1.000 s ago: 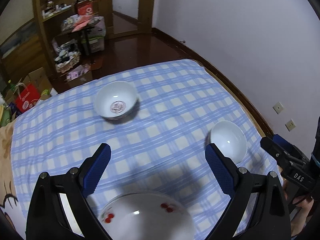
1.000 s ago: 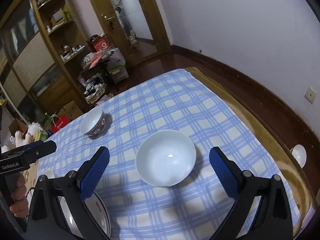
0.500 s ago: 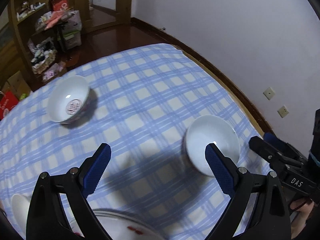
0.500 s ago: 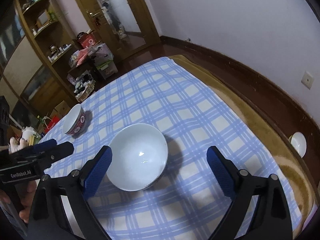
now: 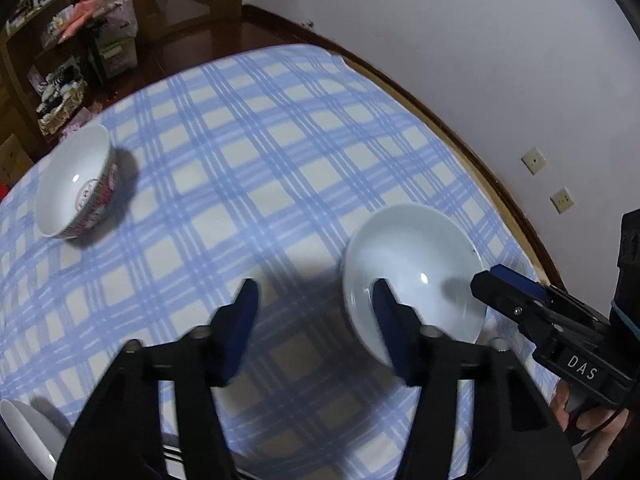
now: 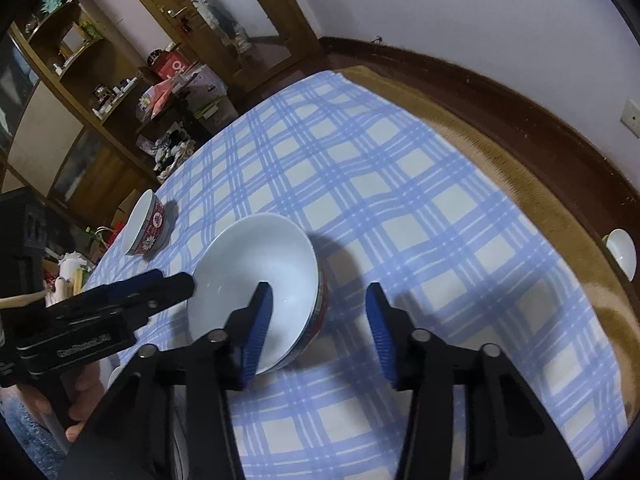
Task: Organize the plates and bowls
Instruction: 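Open both grippers and move them to a second plain white bowl, then close both grippers on opposite rims of the second white bowl, then lift and carry the second white bowl with both grippers toward the first bowl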
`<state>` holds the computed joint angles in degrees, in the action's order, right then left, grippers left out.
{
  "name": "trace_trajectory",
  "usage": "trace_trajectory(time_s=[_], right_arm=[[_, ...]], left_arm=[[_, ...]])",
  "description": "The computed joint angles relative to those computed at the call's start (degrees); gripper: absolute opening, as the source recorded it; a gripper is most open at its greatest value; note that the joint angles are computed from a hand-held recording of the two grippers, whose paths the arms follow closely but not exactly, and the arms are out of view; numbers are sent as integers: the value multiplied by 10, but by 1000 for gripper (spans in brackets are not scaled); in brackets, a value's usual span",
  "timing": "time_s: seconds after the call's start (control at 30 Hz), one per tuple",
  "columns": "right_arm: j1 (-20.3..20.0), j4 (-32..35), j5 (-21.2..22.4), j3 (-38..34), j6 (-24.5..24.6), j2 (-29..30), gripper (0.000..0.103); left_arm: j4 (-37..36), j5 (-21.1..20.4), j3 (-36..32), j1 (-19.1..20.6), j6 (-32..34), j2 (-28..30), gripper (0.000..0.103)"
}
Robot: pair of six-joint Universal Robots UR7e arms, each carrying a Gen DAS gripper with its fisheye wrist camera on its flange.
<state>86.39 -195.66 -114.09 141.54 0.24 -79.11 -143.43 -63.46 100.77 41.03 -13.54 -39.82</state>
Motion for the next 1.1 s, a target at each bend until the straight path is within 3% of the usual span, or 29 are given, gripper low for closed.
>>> trace_trajectory(time_s=[0.2,0.3,0.4,0.77,1.1], right_arm=[[-6,19,5,-3,15,3,27],[-10,23,10,-3,19,4,26],[-20,21,39,-1,21,3,20],[1,2,26,3,34,15,18],[71,5,-5,-7,58,41,18]], left_arm=[[21,-33,-13,13,-30,14,26],[29,-40,-19,16,-39,20,18],[36,-36,-22,12,-38,25,9],[38,-8,2,-5,-48,3,9],[51,11,42,-11,-79,-66,9]])
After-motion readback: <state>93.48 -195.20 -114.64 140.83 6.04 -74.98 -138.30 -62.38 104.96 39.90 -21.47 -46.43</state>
